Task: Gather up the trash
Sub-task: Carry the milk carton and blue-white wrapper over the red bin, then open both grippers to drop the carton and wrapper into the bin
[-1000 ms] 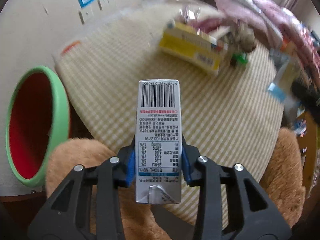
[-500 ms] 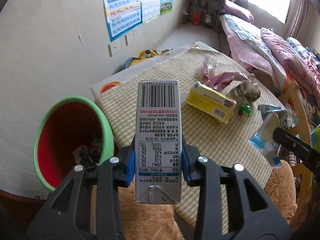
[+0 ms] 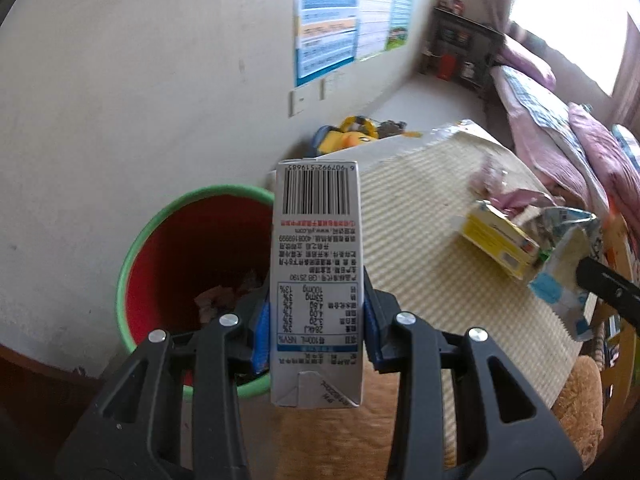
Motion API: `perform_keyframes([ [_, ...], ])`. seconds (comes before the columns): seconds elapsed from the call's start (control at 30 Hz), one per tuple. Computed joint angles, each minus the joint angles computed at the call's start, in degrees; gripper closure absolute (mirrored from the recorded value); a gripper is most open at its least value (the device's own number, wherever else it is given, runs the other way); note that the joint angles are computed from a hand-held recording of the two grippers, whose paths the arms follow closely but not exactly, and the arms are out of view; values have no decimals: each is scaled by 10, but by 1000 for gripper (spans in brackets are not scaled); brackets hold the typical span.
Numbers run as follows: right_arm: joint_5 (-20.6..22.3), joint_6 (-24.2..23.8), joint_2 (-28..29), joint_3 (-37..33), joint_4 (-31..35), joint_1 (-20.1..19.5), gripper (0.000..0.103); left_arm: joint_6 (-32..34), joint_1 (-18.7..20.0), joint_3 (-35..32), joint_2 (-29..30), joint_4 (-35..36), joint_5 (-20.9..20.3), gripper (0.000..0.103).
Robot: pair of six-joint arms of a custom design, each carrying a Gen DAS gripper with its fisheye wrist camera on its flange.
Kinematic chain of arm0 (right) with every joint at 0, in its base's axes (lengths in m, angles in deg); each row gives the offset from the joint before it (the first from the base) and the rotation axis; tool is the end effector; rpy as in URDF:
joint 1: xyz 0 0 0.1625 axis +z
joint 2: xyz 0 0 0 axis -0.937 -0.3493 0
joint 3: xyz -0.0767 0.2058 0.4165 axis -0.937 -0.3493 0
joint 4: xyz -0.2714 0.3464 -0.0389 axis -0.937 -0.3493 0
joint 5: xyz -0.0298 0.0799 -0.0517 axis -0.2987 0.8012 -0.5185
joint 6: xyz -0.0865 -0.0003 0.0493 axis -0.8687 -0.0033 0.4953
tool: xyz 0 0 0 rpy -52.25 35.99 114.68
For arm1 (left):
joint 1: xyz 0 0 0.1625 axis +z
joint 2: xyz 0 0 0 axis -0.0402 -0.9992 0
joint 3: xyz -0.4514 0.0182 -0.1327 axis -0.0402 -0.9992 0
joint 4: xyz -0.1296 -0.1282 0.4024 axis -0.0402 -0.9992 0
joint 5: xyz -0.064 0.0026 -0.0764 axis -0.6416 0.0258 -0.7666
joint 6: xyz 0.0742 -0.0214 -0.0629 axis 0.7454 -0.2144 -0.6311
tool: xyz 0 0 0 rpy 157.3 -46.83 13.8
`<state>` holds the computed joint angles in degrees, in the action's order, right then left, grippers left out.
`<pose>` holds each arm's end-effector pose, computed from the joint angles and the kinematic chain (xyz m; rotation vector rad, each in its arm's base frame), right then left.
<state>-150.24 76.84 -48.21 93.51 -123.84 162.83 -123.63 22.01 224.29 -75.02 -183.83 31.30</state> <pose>0.1049 -0.2316 0.2904 -0.0110 -2.4981 1.0697 -0.3281 -0.3298 0.0572 0.6688 2.3714 -0.6157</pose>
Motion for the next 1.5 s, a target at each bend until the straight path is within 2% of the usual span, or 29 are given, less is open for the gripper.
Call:
perform_keyframes([
  [0.13,-26,11,98,-20,-39,48,83,-16,19,18,-20,5,4,67],
  [0.4,-35,11,241,-67,-77,97,83,-38,71,33,-48,24,27,67],
  [0.77,-18,3,346,-125,-92,110,83,-35,127,43,-57,19,19,68],
  [1.0,-15,-3,389,-150,-99,116,80,-28,149,42,-53,18,9,67],
  [1.03,-14,-4,391,-152,-100,116,78,-33,151,40,-51,26,10,58],
  [1.07,-11,-5,395,-154,-105,115,71,-34,153,40,-52,27,10,49],
  [1.1,-8,-4,395,-155,-105,116,60,-34,152,43,-52,20,14,33],
  [1.13,-4,-5,396,-155,-109,115,56,-40,148,46,-53,20,21,30],
  [1.2,-6,-6,396,-157,-113,116,52,-45,147,47,-55,30,24,30],
  [1.33,-6,-5,383,-151,-109,114,51,-53,143,49,-61,40,21,30],
  [1.37,-10,-9,375,-144,-119,110,47,-51,143,48,-61,38,19,30],
  [1.4,-14,-12,369,-138,-127,105,43,-52,139,49,-62,37,17,30],
  [1.5,-29,-13,322,-109,-138,64,42,-43,130,41,-50,30,17,30],
])
